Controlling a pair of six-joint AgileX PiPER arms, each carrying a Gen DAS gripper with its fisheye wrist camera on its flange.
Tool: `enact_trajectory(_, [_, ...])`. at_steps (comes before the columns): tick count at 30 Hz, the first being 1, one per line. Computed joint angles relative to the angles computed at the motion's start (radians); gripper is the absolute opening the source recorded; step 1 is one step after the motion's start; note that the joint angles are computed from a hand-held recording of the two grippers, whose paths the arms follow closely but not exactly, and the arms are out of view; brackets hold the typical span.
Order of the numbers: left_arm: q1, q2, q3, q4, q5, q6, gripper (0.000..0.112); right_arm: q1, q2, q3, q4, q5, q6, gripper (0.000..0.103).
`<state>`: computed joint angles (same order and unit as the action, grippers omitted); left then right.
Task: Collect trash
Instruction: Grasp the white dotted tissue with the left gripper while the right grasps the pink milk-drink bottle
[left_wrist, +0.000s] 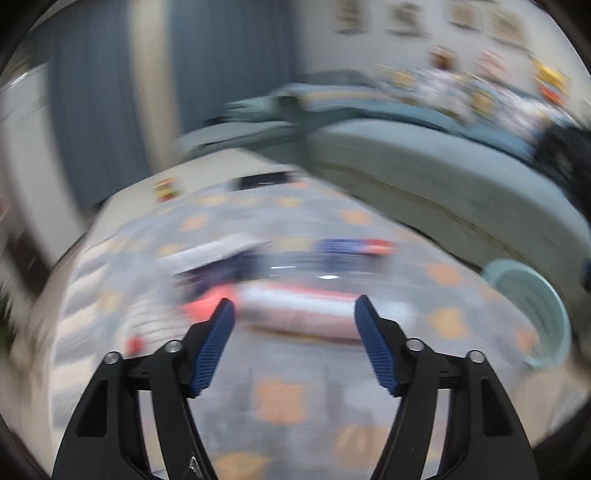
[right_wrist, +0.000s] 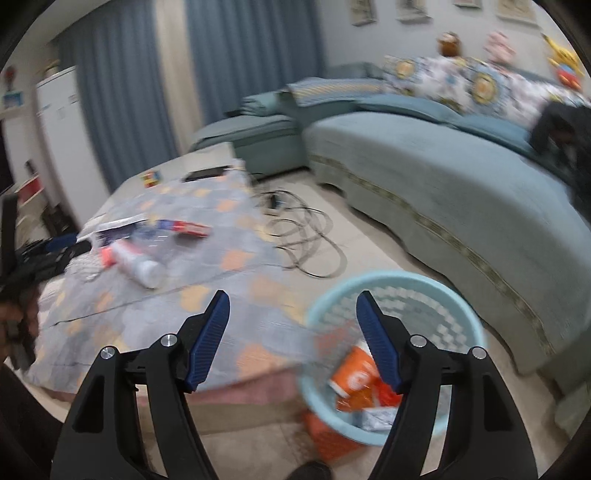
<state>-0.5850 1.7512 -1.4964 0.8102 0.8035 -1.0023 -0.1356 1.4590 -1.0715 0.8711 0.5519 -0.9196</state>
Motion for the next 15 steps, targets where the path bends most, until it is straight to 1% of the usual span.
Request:
enact_trajectory(1, [0.038, -0.026, 0.044, 0.021, 0.035, -0.077, 0.07, 0.04, -0.002, -0.006, -0.013, -0.021, 0.018, 0.068])
enact_trajectory(2, [0.063, -0.031, 0.061, 0.023, 0.071, -0.114, 0.07, 0.086, -0.004, -0.013, -0.02, -0.045, 0.029, 0.068])
enact_trajectory(4, [0.123, -0.047, 0.11, 0.018, 0.096, -0.155, 0.07, 0.174, -0.013, -0.016, 0.0, -0.098, 0.013, 0.068])
enact_trajectory(5, [0.149, -0.06, 0.14, 0.027, 0.088, -0.175, 0.07, 0.231, -0.009, -0.034, -0.033, -0.12, 0.045, 0.069])
enact_trajectory(6, [0.169, -0.07, 0.16, 0.032, 0.078, -0.186, 0.07, 0.275, -0.003, -0.056, -0.065, -0.125, 0.072, 0.071])
enact_trajectory(7, [0.193, -0.085, 0.186, 0.033, 0.051, -0.195, 0.07, 0.325, 0.008, -0.084, -0.083, -0.13, 0.075, 0.072])
enact_trajectory(9, [0.239, -0.107, 0.217, 0.001, -0.016, -0.181, 0.07, 0.41, 0.029, -0.124, -0.126, -0.157, 0.069, 0.076])
enact_trajectory(10, [0.267, -0.123, 0.237, -0.04, -0.067, -0.157, 0.07, 0.449, 0.045, -0.147, -0.16, -0.165, 0.076, 0.076])
enact_trajectory(11, [0.282, -0.131, 0.245, -0.076, -0.101, -0.134, 0.07, 0.482, 0.069, -0.178, -0.201, -0.16, 0.087, 0.076])
enact_trajectory(12, [0.291, -0.134, 0.255, -0.095, -0.129, -0.124, 0.07, 0.513, 0.108, -0.233, -0.277, -0.134, 0.124, 0.076])
enact_trajectory(13, [0.301, -0.131, 0.252, -0.113, -0.151, -0.098, 0.07, 0.536, 0.159, -0.303, -0.356, -0.087, 0.169, 0.076])
enact_trajectory(15, [0.303, -0.113, 0.245, -0.093, -0.168, -0.092, 0.07, 0.557, 0.26, -0.436, -0.419, 0.012, 0.184, 0.076])
